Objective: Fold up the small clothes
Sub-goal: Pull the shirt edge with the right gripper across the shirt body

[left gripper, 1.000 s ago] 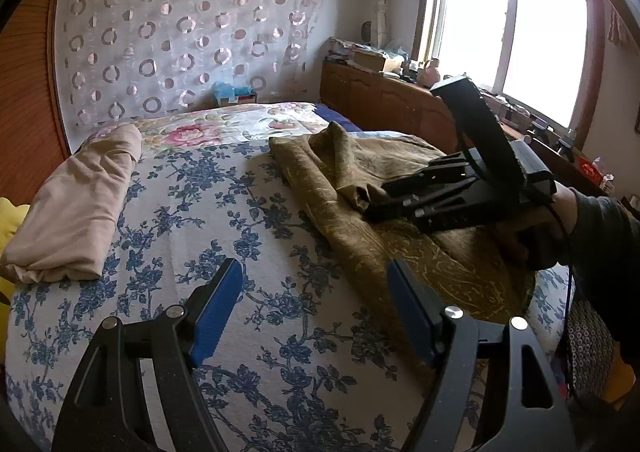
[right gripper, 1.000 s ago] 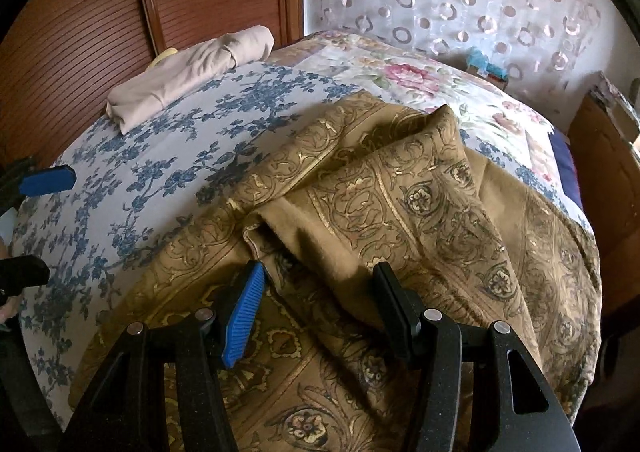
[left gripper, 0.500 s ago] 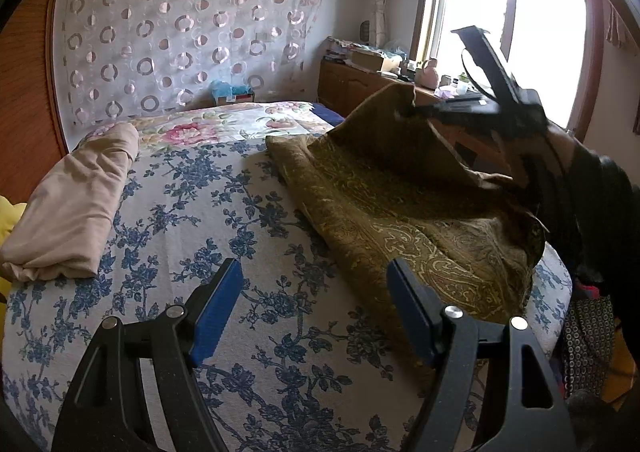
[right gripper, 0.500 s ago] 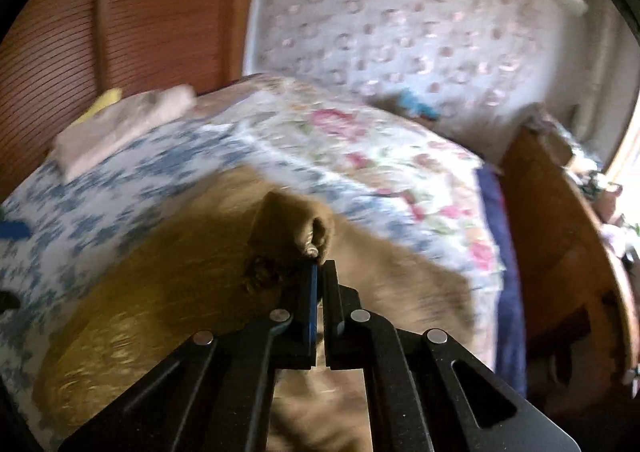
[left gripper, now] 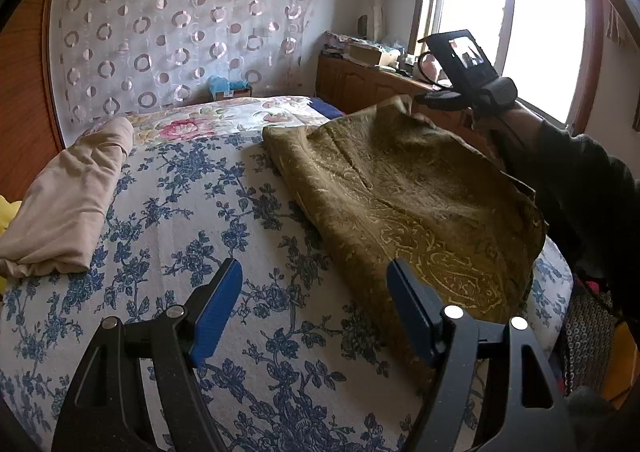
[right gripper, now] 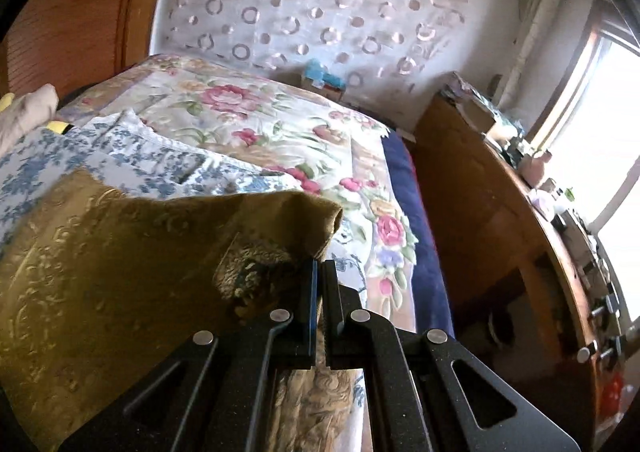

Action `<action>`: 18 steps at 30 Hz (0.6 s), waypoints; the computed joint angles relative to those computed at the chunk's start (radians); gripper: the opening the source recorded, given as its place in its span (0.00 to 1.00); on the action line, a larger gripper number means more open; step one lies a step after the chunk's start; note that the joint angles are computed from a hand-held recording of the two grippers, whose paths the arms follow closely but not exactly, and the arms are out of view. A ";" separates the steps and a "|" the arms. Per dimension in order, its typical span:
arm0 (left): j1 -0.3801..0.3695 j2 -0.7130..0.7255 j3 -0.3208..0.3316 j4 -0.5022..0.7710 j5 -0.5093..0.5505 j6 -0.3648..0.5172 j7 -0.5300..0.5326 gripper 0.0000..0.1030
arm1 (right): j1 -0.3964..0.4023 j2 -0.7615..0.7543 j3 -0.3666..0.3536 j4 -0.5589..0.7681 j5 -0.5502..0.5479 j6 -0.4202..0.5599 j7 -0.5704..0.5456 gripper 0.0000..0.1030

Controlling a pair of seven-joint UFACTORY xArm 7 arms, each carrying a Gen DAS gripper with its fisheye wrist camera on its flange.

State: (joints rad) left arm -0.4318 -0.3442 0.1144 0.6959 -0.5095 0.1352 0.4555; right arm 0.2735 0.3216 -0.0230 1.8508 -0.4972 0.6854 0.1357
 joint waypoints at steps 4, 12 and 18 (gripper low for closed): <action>-0.003 0.004 -0.001 0.003 0.004 0.001 -0.002 0.73 | 0.034 0.004 -0.032 0.033 -0.084 0.037 0.116 0.02; -0.006 0.009 -0.010 0.014 0.001 0.020 0.006 0.73 | -0.045 -0.242 0.067 -0.290 0.123 -0.068 0.005 0.15; -0.010 0.017 -0.024 0.022 -0.008 0.034 0.017 0.73 | -0.063 -0.509 0.104 -0.616 0.340 -0.153 -0.141 0.41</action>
State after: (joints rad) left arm -0.4421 -0.3270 0.0902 0.7179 -0.5175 0.1694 0.4722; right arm 0.2105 -0.1871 0.0813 1.2347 -0.1571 0.5321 -0.0055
